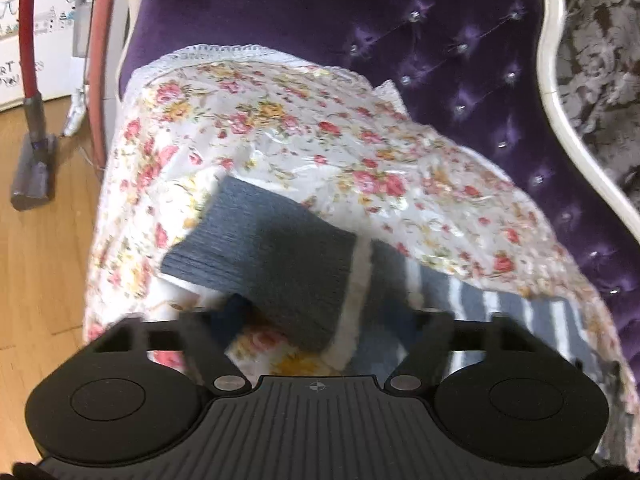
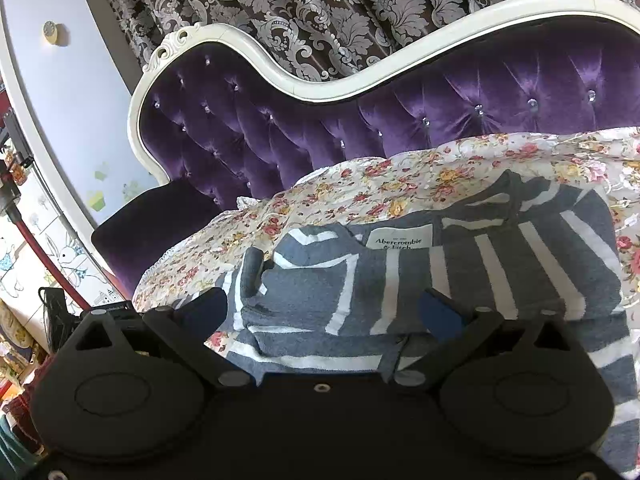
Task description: Fold small clothes
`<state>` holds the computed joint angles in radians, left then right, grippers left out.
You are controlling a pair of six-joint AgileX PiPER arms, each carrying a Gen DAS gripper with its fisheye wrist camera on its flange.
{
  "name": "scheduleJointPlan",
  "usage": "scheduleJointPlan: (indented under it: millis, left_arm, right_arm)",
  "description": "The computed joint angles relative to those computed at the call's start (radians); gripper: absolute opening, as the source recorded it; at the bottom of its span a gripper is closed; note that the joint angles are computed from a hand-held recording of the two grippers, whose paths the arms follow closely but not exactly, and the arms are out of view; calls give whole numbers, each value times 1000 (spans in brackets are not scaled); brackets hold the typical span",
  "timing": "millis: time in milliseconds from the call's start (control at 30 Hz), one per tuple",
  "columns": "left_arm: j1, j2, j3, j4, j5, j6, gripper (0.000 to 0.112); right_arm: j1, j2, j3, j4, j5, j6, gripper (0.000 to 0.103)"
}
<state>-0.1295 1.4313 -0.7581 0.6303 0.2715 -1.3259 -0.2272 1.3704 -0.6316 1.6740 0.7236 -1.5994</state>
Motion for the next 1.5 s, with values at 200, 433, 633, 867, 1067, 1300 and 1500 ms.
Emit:
scheduleJointPlan:
  millis: [200, 433, 633, 867, 1067, 1300, 1500]
  left_arm:
    - [-18, -26, -13, 76, 40, -80, 6]
    - [-206, -123, -136, 191, 230, -84, 6]
    - [-428, -62, -369, 224, 368, -11, 6]
    - [-607, 187, -664, 171, 396, 111, 7]
    - [-695, 420, -852, 59, 412, 250, 7]
    - [-753, 575, -961, -11, 442, 335, 33]
    - [-779, 539, -917, 37, 416, 314, 55]
  right_arm:
    - [-1, 1, -2, 1, -7, 5, 102]
    - [-37, -14, -10, -26, -5, 54, 102]
    - [-81, -10, -30, -78, -21, 138, 102]
    - [-166, 16, -63, -110, -14, 221, 102]
    - [-219, 27, -85, -117, -13, 258, 102]
    - [-254, 41, -107, -120, -5, 298, 102]
    - [-275, 44, -114, -123, -9, 308, 102]
